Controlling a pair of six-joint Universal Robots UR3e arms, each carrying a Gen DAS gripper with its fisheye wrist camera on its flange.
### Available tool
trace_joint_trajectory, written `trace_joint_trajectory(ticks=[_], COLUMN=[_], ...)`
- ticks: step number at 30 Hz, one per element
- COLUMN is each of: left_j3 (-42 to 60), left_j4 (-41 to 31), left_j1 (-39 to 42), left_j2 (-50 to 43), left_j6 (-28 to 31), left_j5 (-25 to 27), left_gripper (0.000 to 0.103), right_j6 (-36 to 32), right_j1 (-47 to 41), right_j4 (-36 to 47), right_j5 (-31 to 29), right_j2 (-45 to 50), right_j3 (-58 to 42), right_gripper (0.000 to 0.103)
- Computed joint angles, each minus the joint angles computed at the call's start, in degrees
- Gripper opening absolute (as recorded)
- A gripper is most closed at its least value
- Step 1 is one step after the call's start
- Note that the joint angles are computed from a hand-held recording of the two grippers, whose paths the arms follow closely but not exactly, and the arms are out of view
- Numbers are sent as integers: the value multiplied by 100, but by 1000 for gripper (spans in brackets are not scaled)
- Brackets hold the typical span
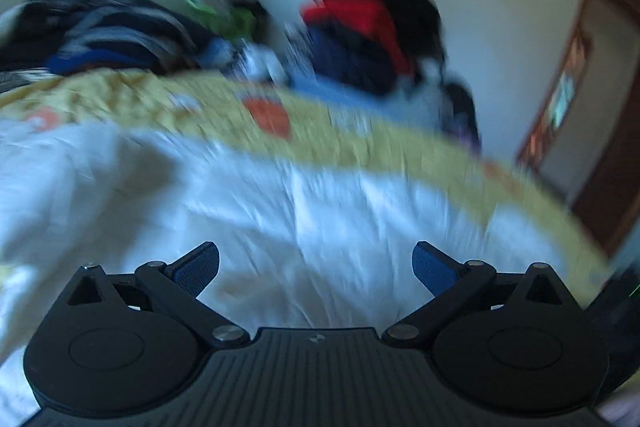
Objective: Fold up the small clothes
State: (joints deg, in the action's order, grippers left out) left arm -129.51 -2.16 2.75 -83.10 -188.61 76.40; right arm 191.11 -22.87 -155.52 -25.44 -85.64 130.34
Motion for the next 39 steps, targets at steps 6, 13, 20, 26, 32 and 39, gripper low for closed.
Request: trace_joint_trajectory(ticks=[6,13,20,26,32,39], left_j3=[1280,1970,2283,1952,1167,1314], left_j4=[-630,-988,-550,216,1150,1110], left_j1=[-1012,-1214,-1244,-1041,-582,-647], left_j2=[-1665,-2102,-2660,-2784,-2533,-2646], left_j6=[507,583,634,594,259,191], left_j5=[1572,1944,2064,1721,1021,1148], left_gripper=[103,103,103,103,103,103], right_j6=[-1575,1256,1592,1509,-614,-4018], right_j1=[-1057,311,1316,1446,865,-353], right_j4=[1969,-493,921,757,236,-2166], right_j5=[228,-375,-957,-1381,-1439,-2834], right_j2=[-1649,1727,4173,4460,1536,-2021], right_j3=[165,-3064,-6783,-6963,-3539,578], right_gripper=[53,71,71,56,69,79])
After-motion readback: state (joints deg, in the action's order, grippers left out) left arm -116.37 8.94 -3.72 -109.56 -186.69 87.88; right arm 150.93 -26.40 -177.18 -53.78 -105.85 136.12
